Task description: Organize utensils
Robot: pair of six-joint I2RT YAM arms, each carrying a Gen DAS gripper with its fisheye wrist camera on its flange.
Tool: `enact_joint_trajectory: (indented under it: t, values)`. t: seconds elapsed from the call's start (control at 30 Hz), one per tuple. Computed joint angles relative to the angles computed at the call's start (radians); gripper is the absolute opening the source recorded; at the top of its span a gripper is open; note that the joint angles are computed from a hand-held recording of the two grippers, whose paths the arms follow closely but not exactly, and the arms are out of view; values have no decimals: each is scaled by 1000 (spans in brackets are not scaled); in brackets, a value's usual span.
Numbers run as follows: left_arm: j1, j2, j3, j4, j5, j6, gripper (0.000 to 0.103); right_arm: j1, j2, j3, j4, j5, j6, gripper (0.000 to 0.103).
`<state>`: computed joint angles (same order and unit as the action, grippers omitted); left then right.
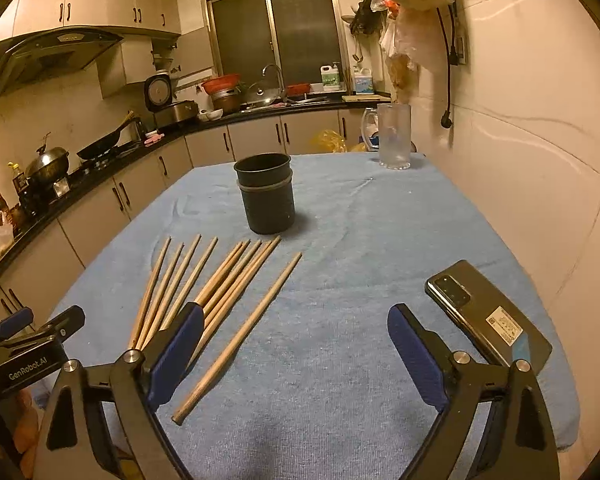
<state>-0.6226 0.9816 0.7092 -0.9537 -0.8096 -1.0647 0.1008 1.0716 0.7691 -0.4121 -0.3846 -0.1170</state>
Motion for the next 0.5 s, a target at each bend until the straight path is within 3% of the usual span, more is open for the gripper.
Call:
enact_joint_trajectory:
  t: [0.5]
  values:
    - [11,-5,-8,6,13,9,103,14,4,10,-31,7,-7,89]
